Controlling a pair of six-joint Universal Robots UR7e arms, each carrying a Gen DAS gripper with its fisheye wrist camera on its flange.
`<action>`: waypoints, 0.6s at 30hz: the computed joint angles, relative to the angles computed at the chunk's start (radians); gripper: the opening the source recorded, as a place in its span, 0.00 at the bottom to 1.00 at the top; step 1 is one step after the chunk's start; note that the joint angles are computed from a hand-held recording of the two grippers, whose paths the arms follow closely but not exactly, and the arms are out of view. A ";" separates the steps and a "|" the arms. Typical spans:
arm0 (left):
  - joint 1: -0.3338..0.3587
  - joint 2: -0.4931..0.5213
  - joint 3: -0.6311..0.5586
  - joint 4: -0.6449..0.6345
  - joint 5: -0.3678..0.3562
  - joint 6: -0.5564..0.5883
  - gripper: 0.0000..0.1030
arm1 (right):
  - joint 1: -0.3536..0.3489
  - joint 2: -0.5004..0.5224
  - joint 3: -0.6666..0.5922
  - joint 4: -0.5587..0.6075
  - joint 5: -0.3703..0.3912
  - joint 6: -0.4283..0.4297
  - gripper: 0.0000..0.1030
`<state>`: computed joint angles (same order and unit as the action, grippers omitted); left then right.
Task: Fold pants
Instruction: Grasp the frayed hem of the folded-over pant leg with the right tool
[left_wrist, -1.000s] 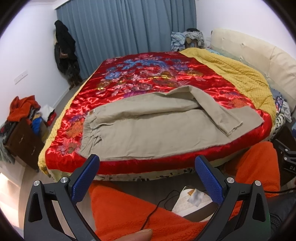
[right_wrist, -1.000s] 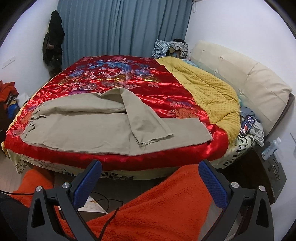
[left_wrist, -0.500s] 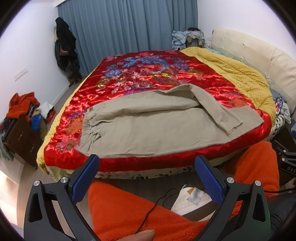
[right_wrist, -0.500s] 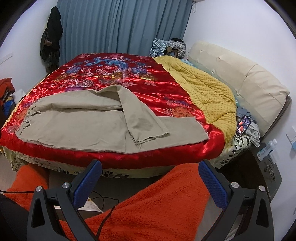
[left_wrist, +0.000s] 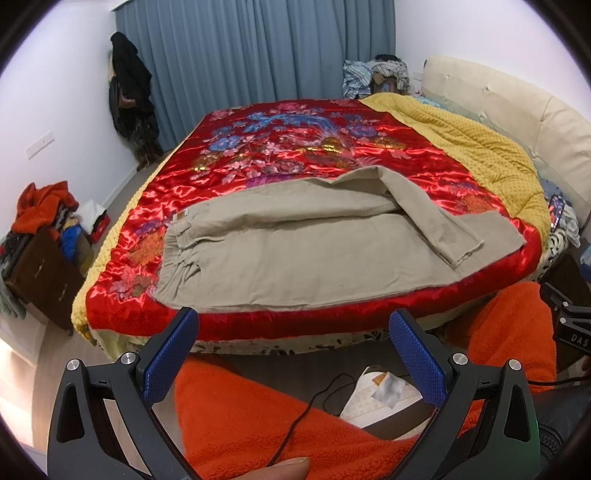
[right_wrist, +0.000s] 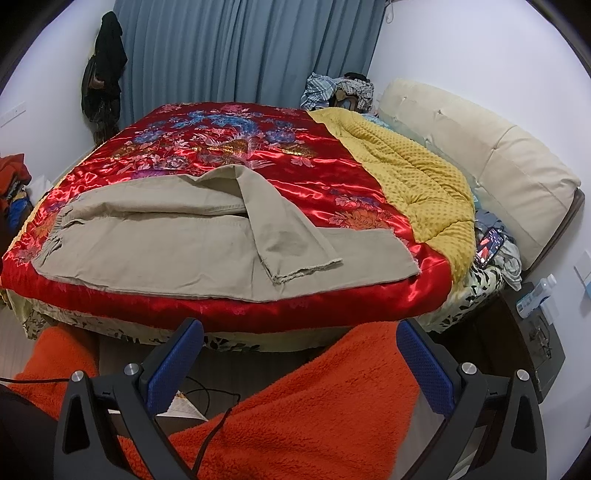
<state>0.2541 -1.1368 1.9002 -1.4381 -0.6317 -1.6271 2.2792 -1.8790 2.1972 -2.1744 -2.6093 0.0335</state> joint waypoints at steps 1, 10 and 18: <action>0.001 0.000 0.000 -0.004 -0.002 0.004 1.00 | -0.001 0.000 0.000 -0.001 0.003 -0.001 1.00; 0.025 0.027 -0.091 0.175 0.222 -0.052 1.00 | -0.070 -0.045 0.046 -0.515 0.299 -0.347 1.00; 0.104 0.056 -0.071 -0.026 0.275 0.035 1.00 | -0.378 0.066 0.031 -0.777 0.732 -0.529 1.00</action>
<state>0.3584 -1.0813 1.8289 -1.4645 -0.3569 -1.5926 1.9016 -1.8127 2.2284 -2.9519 -1.8771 -0.4953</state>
